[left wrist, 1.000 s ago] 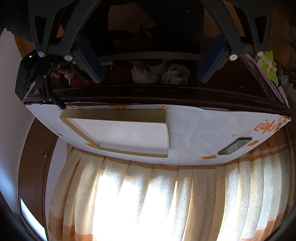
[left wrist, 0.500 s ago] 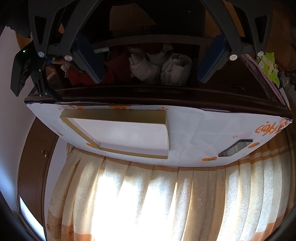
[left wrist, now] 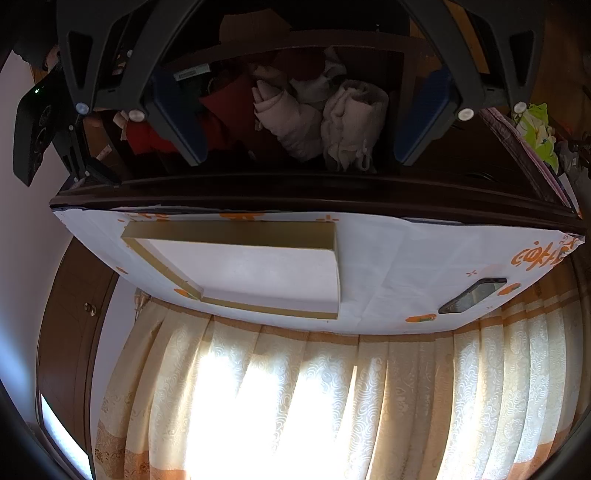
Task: Take underwear out of drawer
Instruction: 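Lower both tools toward the open drawer of rolled clothes, then reach the right tool into the drawer toward a rolled red garment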
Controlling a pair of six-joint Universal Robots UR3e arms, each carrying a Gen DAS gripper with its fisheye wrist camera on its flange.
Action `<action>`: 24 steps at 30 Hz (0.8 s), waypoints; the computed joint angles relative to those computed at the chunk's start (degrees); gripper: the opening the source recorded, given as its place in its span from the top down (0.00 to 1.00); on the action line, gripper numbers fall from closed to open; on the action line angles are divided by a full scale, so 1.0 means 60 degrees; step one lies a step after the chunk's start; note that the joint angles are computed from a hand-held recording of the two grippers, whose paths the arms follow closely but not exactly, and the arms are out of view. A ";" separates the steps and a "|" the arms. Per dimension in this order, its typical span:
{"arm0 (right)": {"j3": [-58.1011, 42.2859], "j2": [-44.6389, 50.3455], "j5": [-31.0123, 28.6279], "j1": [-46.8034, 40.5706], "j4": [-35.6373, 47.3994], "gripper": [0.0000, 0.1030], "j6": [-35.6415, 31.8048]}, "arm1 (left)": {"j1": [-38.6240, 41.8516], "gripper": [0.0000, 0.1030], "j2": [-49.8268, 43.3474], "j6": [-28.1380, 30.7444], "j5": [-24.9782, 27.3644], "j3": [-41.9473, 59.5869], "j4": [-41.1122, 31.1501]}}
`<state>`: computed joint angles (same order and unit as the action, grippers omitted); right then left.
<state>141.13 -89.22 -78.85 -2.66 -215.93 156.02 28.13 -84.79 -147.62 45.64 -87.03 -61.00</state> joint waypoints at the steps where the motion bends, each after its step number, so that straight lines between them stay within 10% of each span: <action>1: 0.0000 -0.0176 0.0007 -0.0021 0.0320 0.01 0.0064 | -0.0005 0.00 -0.0004 0.0004 0.0007 0.0006 -0.0008; 24: -0.0451 -0.1812 0.0603 -0.0334 0.4454 0.01 0.0462 | 0.0030 0.00 -0.0084 0.0161 0.0033 0.0303 -0.0376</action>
